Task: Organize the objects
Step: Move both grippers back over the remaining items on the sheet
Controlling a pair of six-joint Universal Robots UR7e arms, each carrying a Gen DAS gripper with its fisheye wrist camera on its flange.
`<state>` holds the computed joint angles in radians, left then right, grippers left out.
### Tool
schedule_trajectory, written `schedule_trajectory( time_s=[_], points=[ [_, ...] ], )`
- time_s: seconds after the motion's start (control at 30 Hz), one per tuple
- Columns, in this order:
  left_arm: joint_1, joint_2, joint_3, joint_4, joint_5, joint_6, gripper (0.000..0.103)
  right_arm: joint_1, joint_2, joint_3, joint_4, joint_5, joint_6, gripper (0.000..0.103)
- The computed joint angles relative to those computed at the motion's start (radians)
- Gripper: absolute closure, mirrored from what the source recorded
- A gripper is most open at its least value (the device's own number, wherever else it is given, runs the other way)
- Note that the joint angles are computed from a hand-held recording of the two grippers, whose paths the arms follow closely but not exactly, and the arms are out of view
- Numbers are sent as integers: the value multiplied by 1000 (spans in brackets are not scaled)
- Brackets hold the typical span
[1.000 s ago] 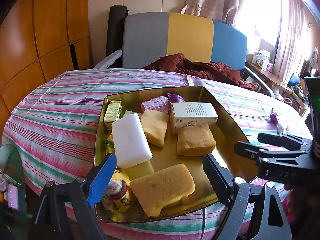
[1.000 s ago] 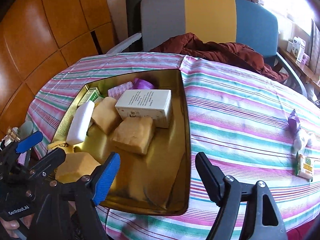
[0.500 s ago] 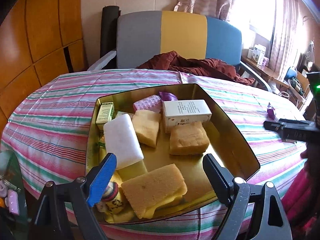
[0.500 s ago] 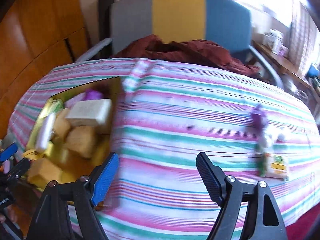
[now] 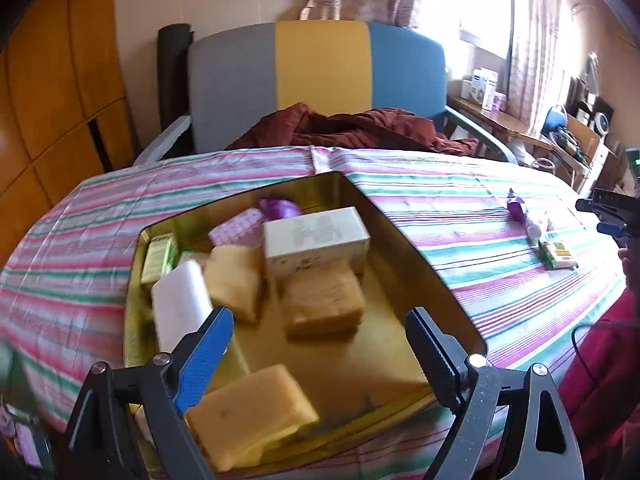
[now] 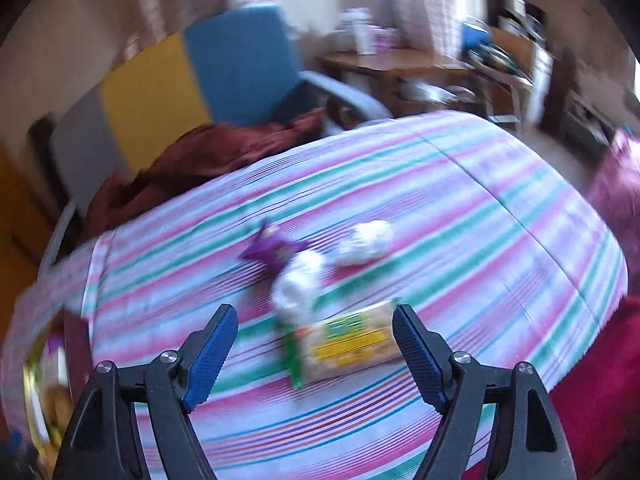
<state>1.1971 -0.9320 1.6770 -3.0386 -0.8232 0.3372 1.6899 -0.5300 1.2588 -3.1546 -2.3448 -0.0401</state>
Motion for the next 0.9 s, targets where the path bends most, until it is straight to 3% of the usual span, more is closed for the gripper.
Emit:
schedule_trajectory(
  time_s=[0.17, 0.23, 0.43, 0.67, 0.9],
  points=[
    [-12, 42, -54, 37, -13, 22, 14, -71, -82, 99, -25, 116, 243, 18],
    [-17, 68, -86, 54, -17, 35, 14, -73, -85, 114, -80, 137, 238, 18],
    [-34, 158, -218, 157, -46, 16, 14, -76, -85, 115, -64, 185, 228, 18],
    [-52, 257, -374, 332, -129, -15, 15, -109, -124, 184, -139, 295, 309, 18],
    [-72, 411, -584, 509, -204, 9, 33, -127, -141, 210, -150, 363, 339, 18]
  ],
)
